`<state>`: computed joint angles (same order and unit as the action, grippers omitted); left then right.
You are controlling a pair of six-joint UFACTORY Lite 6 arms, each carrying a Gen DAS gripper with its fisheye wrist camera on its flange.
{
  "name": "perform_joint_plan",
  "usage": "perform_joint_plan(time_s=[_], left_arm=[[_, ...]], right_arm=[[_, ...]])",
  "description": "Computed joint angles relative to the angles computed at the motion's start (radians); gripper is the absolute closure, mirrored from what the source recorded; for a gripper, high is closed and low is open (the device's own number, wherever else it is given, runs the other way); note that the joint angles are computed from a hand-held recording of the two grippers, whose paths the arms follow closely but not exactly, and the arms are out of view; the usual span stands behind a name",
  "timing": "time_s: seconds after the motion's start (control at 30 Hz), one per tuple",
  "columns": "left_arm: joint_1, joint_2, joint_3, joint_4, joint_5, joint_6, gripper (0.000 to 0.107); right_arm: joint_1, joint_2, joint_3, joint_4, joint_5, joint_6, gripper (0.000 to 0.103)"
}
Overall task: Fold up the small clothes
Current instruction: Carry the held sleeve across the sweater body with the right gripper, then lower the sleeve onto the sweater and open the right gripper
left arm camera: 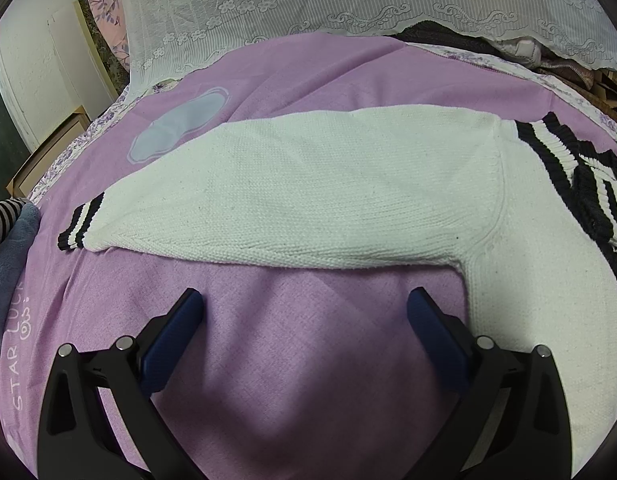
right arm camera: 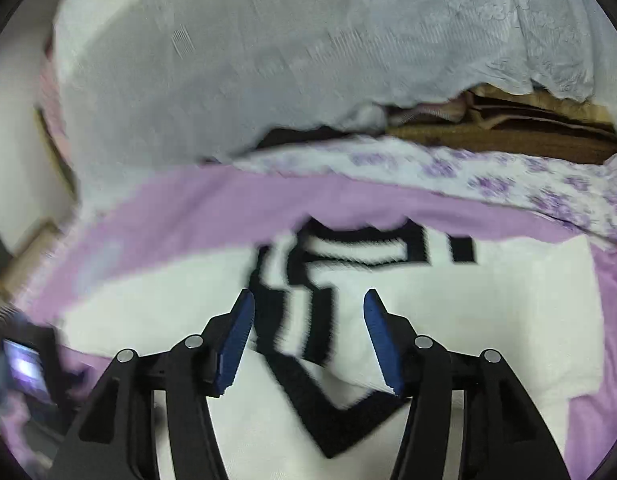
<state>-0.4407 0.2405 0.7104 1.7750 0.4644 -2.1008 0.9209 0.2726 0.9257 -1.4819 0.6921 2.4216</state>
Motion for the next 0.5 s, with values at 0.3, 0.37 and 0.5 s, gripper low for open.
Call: perform_joint_plan(time_s=[0.3, 0.37, 0.5], left_arm=[[0.002, 0.000, -0.001, 0.001, 0.000, 0.000, 0.008], [0.000, 0.002, 0.001, -0.003, 0.001, 0.003, 0.008], [0.001, 0.000, 0.001, -0.008, 0.002, 0.009, 0.008]], right_arm=[[-0.009, 0.047, 0.026, 0.067, -0.033, -0.089, 0.045], [-0.003, -0.090, -0.088, 0.067, 0.069, -0.053, 0.045], [-0.207, -0.358, -0.362, 0.058, -0.024, 0.035, 0.045]])
